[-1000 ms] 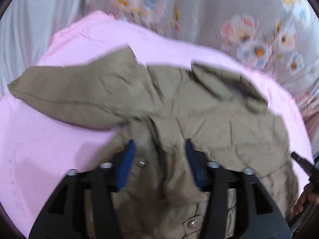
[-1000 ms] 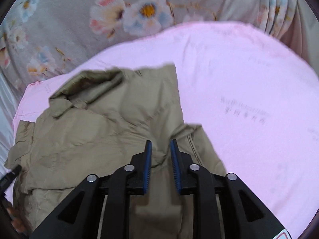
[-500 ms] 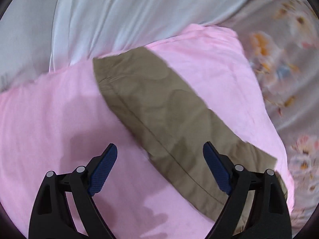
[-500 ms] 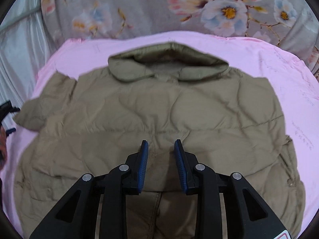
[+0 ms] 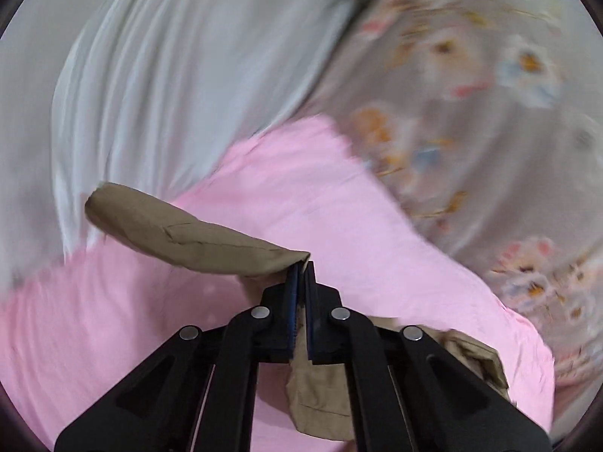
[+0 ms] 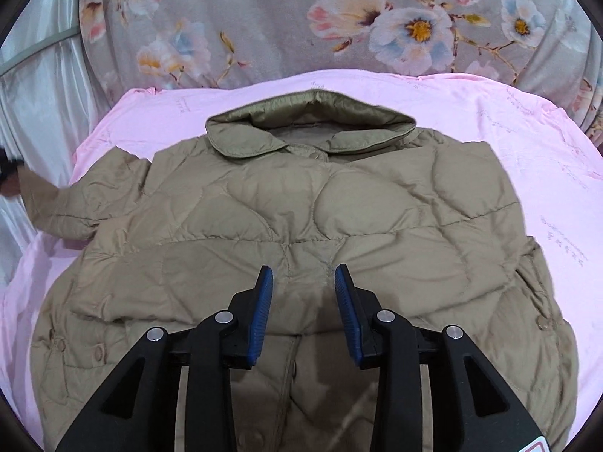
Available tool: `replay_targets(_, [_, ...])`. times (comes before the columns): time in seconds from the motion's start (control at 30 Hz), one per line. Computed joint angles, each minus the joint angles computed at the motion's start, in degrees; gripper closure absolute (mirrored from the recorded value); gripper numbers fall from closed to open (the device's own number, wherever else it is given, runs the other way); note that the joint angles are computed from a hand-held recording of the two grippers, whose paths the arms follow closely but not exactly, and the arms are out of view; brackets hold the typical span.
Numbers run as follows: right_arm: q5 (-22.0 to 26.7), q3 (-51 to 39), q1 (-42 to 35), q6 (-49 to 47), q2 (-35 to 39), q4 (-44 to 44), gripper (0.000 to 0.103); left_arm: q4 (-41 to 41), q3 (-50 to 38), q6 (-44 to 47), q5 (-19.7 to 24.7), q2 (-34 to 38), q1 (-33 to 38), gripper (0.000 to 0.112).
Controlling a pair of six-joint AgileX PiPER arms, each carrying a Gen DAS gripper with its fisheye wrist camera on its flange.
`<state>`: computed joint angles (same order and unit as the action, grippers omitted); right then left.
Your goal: Fold large clothes
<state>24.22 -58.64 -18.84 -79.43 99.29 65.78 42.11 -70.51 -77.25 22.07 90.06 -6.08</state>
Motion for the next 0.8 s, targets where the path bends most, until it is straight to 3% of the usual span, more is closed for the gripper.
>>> replay_targets(0.07, [0.47,2.17,-1.99,-2.88,-2.62,1.94,0.068,4.49,-6.21,0.69,6.71,-1.93,-8.07,0.11])
replay_targets(0.17, [3.43,4.83,-6.67,-5.49,-6.08,3.68,0.066,3.96,-19.01,8.23,15.43,-0.43,-19.74,0.11])
replay_targets(0.3, [9.25,7.01,-14.86,-7.64,-8.92,4.63,0.062,3.76,-38.05,17.4,25.18,8.15,-34.7,0.11])
replay_targets(0.4, [12.88,7.35,-20.64,-8.15,-9.47,4.17,0.06,4.21,-49.27,20.6,28.94,16.36,-42.43,0.109])
replay_targets(0.47, [14.43,7.38,-23.61,-8.8,-9.51,4.26,0.058,0.04,-55.69,23.51,29.62,22.43,-44.84,0.09])
replay_targets(0.5, [15.35,7.31,-25.35,-9.2,-9.37,4.35,0.057,-2.43,-57.06,24.3,29.67,24.43,-45.36,0.059])
replay_targets(0.53, [16.18,7.14,-26.75,-9.64,-9.08,4.49,0.055,-4.48,-56.78,23.62,27.74,26.17,-45.77,0.037])
replay_targets(0.67, [18.5,6.1,-31.43,-10.25,-7.96,4.46,0.051,-12.44,-48.19,21.52,19.9,27.17,-43.42,0.036])
replay_targets(0.8, [19.59,3.81,-32.47,-9.11,-5.88,3.25,0.046,-18.9,-31.49,17.09,11.05,21.44,-36.86,0.036])
